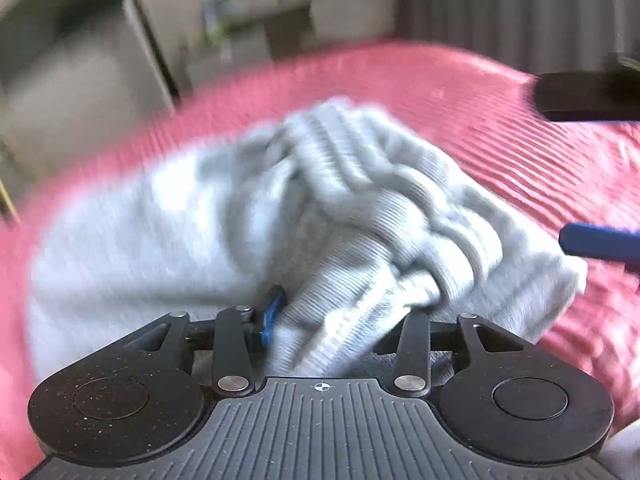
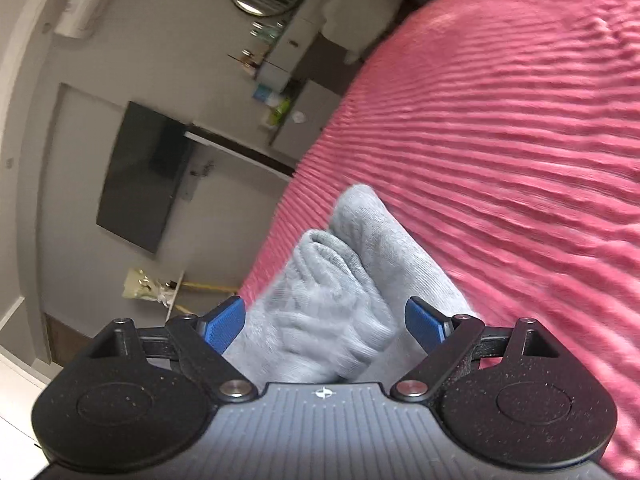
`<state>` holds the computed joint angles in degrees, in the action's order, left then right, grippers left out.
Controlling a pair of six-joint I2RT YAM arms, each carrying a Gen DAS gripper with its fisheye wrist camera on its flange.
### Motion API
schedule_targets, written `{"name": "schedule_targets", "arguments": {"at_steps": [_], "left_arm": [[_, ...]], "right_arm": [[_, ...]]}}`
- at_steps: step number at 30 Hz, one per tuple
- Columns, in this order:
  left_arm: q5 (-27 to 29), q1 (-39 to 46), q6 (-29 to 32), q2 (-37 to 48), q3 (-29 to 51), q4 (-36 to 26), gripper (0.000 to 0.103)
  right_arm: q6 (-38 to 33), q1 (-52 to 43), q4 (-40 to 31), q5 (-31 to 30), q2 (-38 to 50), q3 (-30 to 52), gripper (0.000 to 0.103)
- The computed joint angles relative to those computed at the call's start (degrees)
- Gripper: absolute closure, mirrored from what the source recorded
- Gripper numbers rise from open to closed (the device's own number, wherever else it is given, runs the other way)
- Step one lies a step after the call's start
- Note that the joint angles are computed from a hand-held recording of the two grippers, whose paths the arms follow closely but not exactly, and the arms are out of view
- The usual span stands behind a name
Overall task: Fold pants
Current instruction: 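Lift the waistband with the left gripper and fold it over the legs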
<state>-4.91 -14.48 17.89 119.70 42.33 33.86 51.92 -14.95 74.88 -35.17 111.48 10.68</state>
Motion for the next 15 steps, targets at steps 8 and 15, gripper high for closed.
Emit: {"name": "schedule_targets", "arguments": {"at_steps": [8, 15], "left_arm": [[29.8, 24.5, -8.1, -25.7, -11.0, -19.4, 0.007], [30.6, 47.7, -14.8, -20.7, -10.2, -23.0, 0.007]], "right_arm": [[-1.6, -3.7, 0.5, -12.0, 2.9, 2.7, 0.007], [-7.2, 8.6, -19.9, 2.2, -3.1, 8.7, 0.007]]}}
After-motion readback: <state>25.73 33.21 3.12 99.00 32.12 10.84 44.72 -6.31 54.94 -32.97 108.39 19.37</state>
